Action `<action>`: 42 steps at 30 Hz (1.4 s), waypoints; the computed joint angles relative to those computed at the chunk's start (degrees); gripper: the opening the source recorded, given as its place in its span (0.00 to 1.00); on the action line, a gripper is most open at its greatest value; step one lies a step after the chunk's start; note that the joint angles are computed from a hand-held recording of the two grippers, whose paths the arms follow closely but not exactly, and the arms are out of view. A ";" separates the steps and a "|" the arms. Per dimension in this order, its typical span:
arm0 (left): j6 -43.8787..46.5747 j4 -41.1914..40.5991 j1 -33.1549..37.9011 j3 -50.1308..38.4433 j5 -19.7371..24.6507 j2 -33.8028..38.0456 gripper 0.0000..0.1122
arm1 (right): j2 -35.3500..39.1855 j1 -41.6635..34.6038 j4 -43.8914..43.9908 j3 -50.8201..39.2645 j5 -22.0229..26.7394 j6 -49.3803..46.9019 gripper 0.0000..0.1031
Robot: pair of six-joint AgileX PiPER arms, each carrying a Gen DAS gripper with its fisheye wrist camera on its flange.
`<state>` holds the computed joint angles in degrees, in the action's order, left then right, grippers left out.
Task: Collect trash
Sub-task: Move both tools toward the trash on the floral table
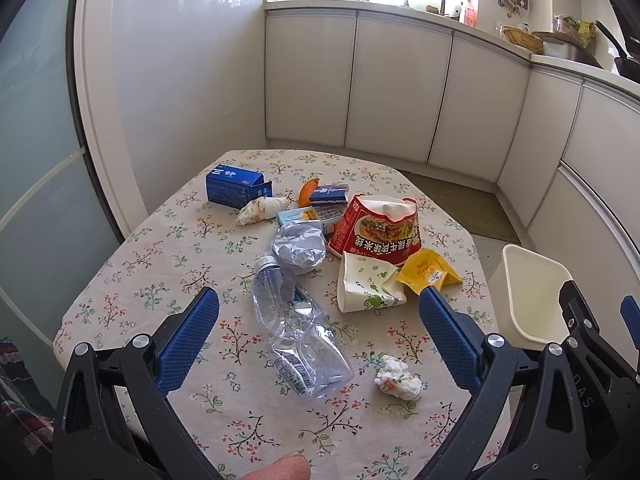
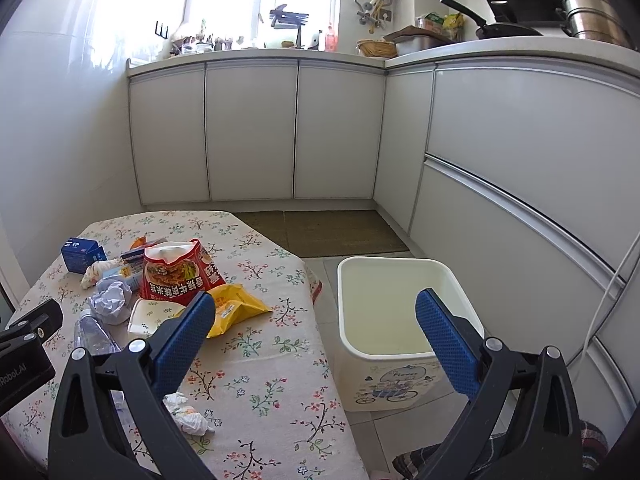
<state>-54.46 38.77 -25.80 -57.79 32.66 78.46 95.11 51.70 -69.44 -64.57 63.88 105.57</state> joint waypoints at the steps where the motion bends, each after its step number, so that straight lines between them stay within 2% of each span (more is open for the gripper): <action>1: -0.26 0.54 -0.10 0.12 0.02 -0.05 0.86 | -0.08 -0.02 0.00 0.04 -0.03 0.02 0.95; 8: -1.64 2.17 -0.35 0.63 -0.23 -0.20 0.86 | -0.20 0.02 -0.24 0.33 -0.41 0.24 0.95; 21: 1.43 -1.57 0.95 0.64 -1.17 -0.47 0.86 | -0.18 0.19 -0.45 0.39 -0.51 0.26 0.95; 31: 3.56 -1.64 0.37 -0.98 2.78 0.76 0.86 | -0.03 0.06 -0.38 0.35 -0.78 0.50 0.95; 38: 1.17 -0.24 0.50 0.08 0.84 0.39 0.86 | -0.12 0.07 -0.24 0.41 -0.83 0.41 0.95; 42: 0.66 -1.14 1.59 0.79 -1.79 0.30 0.86 | -0.11 -0.29 0.29 0.34 -1.57 0.20 0.95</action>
<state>-53.80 37.63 -24.21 -57.00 30.87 78.76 95.00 51.41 -69.16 -64.23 62.32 105.76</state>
